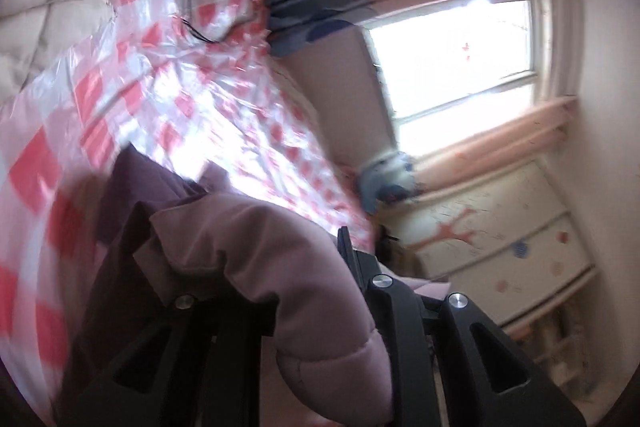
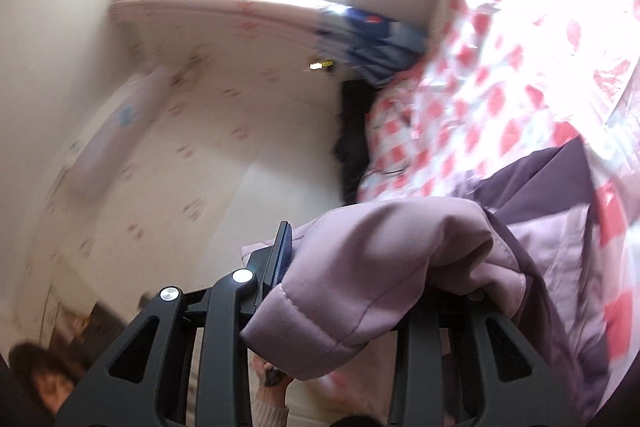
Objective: Fold large clothes
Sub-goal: 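Lower the held lilac jacket onto the checked bed with both tools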
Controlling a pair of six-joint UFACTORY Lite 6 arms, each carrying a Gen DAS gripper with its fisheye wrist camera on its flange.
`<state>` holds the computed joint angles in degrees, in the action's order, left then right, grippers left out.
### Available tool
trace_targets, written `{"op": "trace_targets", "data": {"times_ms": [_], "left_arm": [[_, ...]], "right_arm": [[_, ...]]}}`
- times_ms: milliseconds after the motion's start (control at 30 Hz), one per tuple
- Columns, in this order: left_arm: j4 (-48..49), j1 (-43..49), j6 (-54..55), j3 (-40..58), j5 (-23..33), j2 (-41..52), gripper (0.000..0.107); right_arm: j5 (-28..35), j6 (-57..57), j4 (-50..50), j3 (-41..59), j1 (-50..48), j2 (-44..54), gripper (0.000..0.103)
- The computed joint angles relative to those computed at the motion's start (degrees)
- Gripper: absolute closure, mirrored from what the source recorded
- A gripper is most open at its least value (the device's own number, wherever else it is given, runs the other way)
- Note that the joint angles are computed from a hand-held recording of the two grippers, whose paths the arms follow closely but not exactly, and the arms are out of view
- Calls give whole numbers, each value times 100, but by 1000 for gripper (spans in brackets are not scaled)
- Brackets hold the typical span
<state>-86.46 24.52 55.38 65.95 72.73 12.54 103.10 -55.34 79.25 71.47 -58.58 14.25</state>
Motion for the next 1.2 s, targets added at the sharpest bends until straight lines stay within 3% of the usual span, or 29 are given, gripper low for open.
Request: {"op": "trace_targets", "data": {"times_ms": [200, 400, 433, 467, 533, 600, 633, 733, 800, 867, 933, 1000, 1100, 1200], "left_arm": [[-158, -817, 61, 1017, -1431, 1819, 88], [-46, -1034, 28, 1560, -1857, 2764, 83], [38, -1017, -118, 1646, -1760, 2788, 80], [146, -958, -322, 1748, -1546, 2752, 70], [-103, -757, -232, 1534, -985, 2391, 53], [-716, -492, -23, 1144, -329, 1927, 26], [-861, -385, 86, 847, -280, 1555, 22], [-731, -734, 816, 145, -1242, 9, 12], [-125, -1735, 1001, 27, -2320, -680, 12], [663, -2852, 858, 263, -3316, -745, 12], [1862, -3996, 345, 839, -4409, -256, 12], [3061, -4584, -764, 1811, -4894, 901, 12], [4610, -4565, -2563, 3317, -4881, 2700, 12], [5061, -4225, -3479, 5056, -4233, 4304, 13]], "right_arm": [[-1952, -193, 19, 439, 1069, 1512, 73], [-2598, -287, 51, 832, 1517, 2397, 72], [-2582, -127, 9, 955, 1536, 2469, 68], [-2490, 103, -17, 1059, 1522, 2512, 64], [-2220, 120, 55, 896, 1362, 2258, 36], [-2164, -277, 97, 296, 1147, 1372, 12], [-2193, -673, 32, -51, 1040, 773, 7], [-3062, -1345, -409, -780, 1502, -779, 7], [-4261, -1345, -1069, -947, 2554, -1451, 7], [-5460, -862, -1953, -832, 3744, -1532, 7], [-6659, -151, -2810, -653, 4836, -1114, 7], [-7647, 931, -3810, -289, 5566, -288, 7], [-8103, 1344, -3998, 498, 5784, 1052, 7], [-8052, 1510, -4082, 1437, 5808, 2012, 7]]}}
